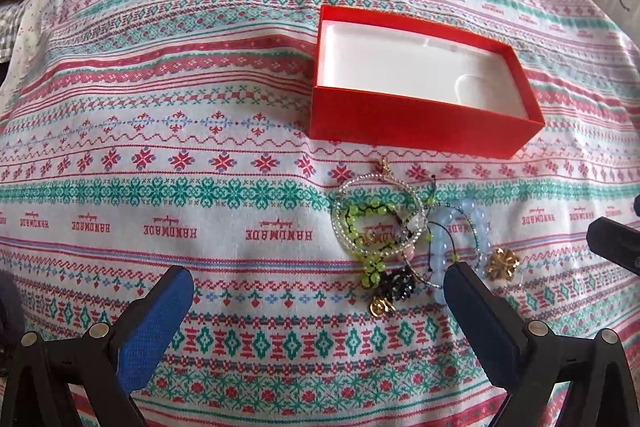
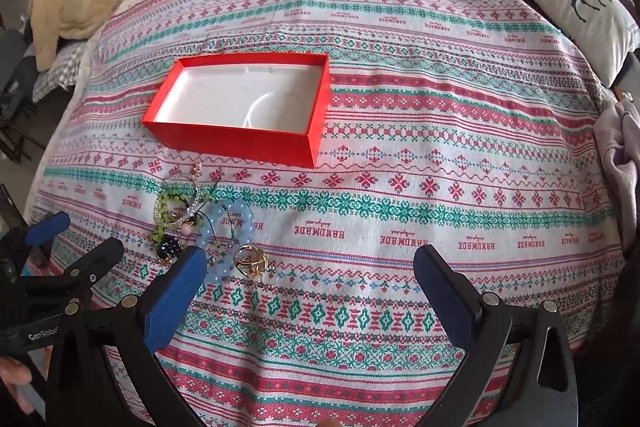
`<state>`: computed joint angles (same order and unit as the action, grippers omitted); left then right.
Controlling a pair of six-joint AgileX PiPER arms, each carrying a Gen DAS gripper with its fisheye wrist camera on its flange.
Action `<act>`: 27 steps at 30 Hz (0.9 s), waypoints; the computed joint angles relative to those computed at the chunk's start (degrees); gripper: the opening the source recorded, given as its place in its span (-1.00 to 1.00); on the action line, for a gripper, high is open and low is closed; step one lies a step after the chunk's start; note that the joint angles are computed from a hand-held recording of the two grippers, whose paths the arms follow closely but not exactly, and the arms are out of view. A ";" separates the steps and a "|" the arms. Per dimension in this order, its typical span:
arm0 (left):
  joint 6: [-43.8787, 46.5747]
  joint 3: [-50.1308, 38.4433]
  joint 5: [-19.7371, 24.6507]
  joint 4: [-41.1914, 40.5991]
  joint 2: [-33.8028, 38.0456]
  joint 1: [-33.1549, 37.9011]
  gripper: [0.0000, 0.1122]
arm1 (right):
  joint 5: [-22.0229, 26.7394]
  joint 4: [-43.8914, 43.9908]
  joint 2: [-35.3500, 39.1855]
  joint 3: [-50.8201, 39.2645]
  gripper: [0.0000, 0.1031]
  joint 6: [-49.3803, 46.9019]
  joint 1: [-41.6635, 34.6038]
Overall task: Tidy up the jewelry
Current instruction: 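Grasp the clear beaded bracelet with the left tool while the right tool grasps the pale blue bracelet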
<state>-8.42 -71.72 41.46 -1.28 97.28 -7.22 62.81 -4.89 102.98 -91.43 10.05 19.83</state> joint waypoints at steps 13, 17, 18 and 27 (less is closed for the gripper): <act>15.02 -7.82 4.47 -23.23 11.14 8.16 0.04 | 2.74 11.41 9.43 -6.30 0.14 -3.68 -4.06; 12.59 -9.65 4.64 -21.56 13.43 7.14 -0.34 | 4.29 12.26 12.30 -8.72 -0.15 -3.94 -3.42; 11.80 -10.05 4.55 -21.00 13.92 6.98 -0.47 | 4.64 12.21 13.13 -9.46 -0.23 -4.11 -3.37; 10.14 -14.66 5.91 -21.30 17.24 6.24 -0.82 | 5.96 13.95 16.20 -11.80 -0.63 -3.97 -3.30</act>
